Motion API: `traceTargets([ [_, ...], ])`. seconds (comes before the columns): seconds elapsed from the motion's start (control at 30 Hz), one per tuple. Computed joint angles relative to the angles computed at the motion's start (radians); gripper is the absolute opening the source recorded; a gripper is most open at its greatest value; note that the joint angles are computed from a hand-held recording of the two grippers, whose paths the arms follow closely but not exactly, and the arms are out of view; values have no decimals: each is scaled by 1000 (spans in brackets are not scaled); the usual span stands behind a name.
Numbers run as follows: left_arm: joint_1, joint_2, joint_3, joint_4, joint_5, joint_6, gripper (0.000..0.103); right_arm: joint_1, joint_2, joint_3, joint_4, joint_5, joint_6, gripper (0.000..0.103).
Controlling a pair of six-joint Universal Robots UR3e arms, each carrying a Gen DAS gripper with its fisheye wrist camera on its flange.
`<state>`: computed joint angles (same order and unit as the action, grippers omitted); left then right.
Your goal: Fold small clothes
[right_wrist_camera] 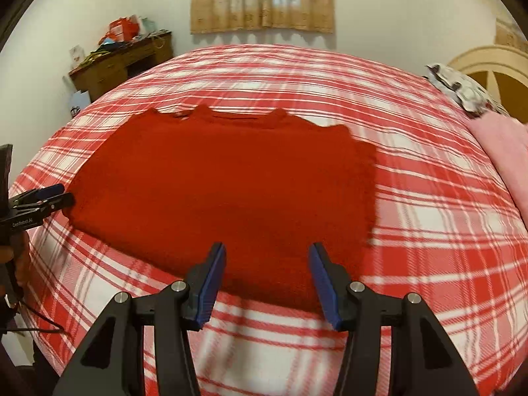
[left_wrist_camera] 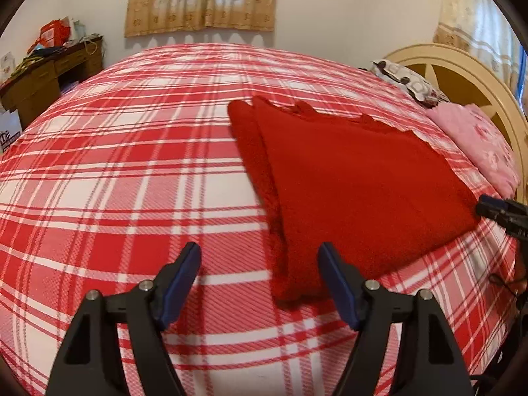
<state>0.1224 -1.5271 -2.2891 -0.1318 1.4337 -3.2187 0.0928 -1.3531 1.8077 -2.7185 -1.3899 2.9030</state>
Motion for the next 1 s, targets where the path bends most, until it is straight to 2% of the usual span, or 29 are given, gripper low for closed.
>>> traceTargets([
  [0.13, -10, -24, 19, -12, 30, 2, 81, 55, 96, -74, -18, -17, 36, 53],
  [0.27, -11, -39, 22, -23, 26, 0, 81, 76, 170, -134, 60, -26, 64, 54],
  [0.33, -10, -43, 21, -28, 18, 3, 81, 81, 160, -91, -1, -34, 65, 54],
  [0.53, -3, -44, 9, -15, 7, 15, 84, 80, 133, -84, 42, -34, 58, 53],
  [0.67, -1, -46, 1, -4, 5, 26, 88, 87, 115, -7, -55, -48, 68, 54],
  [0.73, 0, -43, -7, 3, 3, 32, 90, 89, 115, -10, -51, -52, 73, 54],
  [0.83, 4, -27, -18, -6, 0, 44, 90, 108, 107, -24, -15, -81, 72, 54],
  [1.0, 44, 39, -61, -39, -37, 81, 90, 158, 76, 34, -63, -143, 37, 54],
])
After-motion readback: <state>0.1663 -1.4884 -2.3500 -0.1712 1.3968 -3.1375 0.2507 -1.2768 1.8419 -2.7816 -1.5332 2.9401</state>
